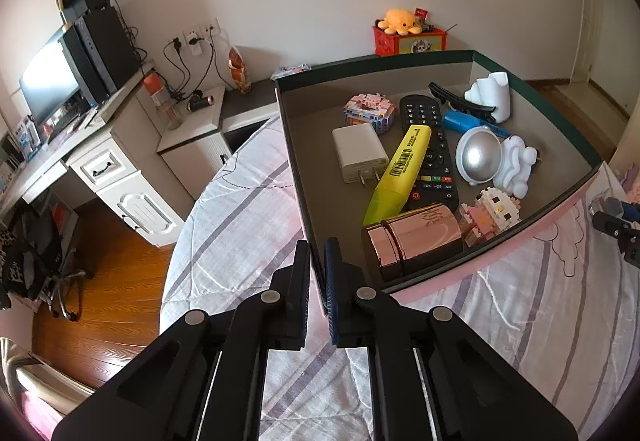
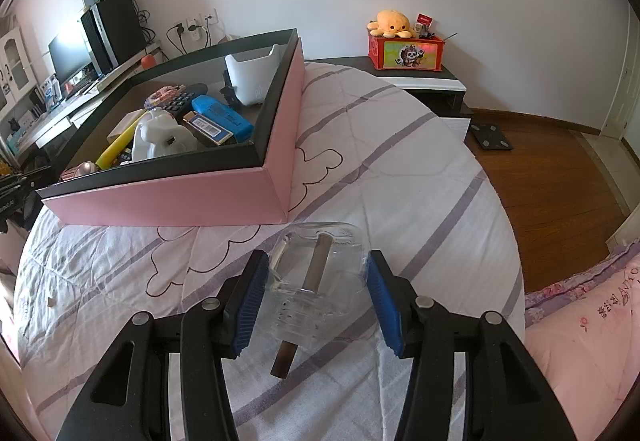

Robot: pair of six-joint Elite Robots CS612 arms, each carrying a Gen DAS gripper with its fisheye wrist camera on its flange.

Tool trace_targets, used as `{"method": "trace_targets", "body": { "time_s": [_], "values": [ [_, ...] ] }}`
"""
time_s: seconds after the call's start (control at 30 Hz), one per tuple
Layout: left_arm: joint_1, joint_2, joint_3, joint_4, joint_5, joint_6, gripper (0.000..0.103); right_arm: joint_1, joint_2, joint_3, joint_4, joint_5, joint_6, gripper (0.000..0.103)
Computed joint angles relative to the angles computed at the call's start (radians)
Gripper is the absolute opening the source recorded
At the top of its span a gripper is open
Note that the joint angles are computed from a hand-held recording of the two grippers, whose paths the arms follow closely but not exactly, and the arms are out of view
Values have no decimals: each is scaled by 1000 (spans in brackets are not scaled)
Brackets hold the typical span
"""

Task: Organize rigid objects
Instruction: 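Grasp the clear glass bottle with the right tool and lift it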

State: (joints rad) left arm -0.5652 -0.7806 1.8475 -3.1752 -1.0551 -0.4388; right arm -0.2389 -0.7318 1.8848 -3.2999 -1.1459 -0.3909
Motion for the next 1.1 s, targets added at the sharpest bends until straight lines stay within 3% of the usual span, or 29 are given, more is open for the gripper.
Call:
{"method": "trace_targets", "body": {
  "time_s": [0.47,0.73,1.1],
  "values": [
    [-1,-1,1,8,7,2,6,9,0,1,-5,-36,-21,52],
    [-2,0,0,6,6,1,6,-7,-15,2,32,30,-35,51],
    [-2,2,-2,4,5,-5,6,-11,-47,3,0,73,-35,51]
  ]
}}
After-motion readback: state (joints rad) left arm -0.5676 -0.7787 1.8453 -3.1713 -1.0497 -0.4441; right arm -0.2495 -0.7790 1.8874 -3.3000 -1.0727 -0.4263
